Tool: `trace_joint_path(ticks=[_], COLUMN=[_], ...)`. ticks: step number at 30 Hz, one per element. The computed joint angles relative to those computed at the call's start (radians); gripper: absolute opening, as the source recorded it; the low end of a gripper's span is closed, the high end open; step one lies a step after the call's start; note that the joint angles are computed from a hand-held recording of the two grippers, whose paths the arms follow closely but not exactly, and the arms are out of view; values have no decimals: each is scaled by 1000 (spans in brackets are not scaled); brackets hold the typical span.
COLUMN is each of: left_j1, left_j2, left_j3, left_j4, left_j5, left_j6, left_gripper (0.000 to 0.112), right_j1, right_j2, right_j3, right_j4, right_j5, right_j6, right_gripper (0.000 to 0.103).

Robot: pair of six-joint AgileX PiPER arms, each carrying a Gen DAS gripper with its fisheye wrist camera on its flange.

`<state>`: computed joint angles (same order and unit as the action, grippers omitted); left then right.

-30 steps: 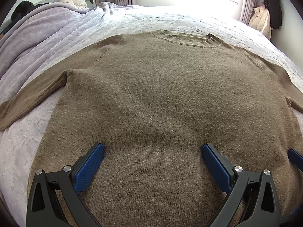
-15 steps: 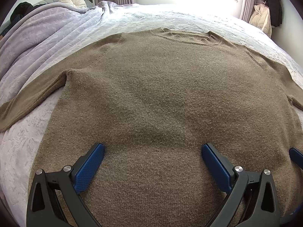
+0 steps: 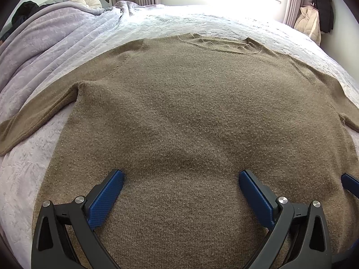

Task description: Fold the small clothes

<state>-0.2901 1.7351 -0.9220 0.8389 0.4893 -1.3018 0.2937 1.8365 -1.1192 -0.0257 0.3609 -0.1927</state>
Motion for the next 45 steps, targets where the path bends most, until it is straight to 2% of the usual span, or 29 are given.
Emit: trace_joint_path(ticks=[4,8,12,14,17,21,25,32,37,41,45], left_j1=[2,27,21,17,-2,-48,-40,-49,-64,-96,-130], left_j2=[-3,-21,-24,-27,-44,-49,-46,-3,85,190,336], left_j3=[-9,-29,-62,-78,-95,-130,-169,-271,-431,-611,-852], left_j4=[-34,-149,-192,-220,-213,-131,-203,-258,-348,-416,-467], left_j5=[10,14,60,73,86,131,134,191,252,299,391], left_j6=[39,160,207,239,235,170,230,317,436,536,614], left_gripper=[103,103,103,103,103,103,103,103,103,103,103], right_j1=[0,-5,-8,-25,-53,-87,-110,-144,-213,-353,-510], right_j2=[8,4,-19,-32,-41,-40,-28,-10,26,98,175], right_j3=[-33,-62,-59,-58,-77,-107,-146,-204,-271,-384,-504], right_j4=[8,32,-1,33,89,125,147,172,193,241,281], right_j5=[47,87,77,76,89,102,118,143,170,234,286], right_j6=[-19,-63,-46,-77,-119,-142,-154,-156,-138,-100,-50], right_gripper=[103,103,103,103,103,103,103,103,103,102,94])
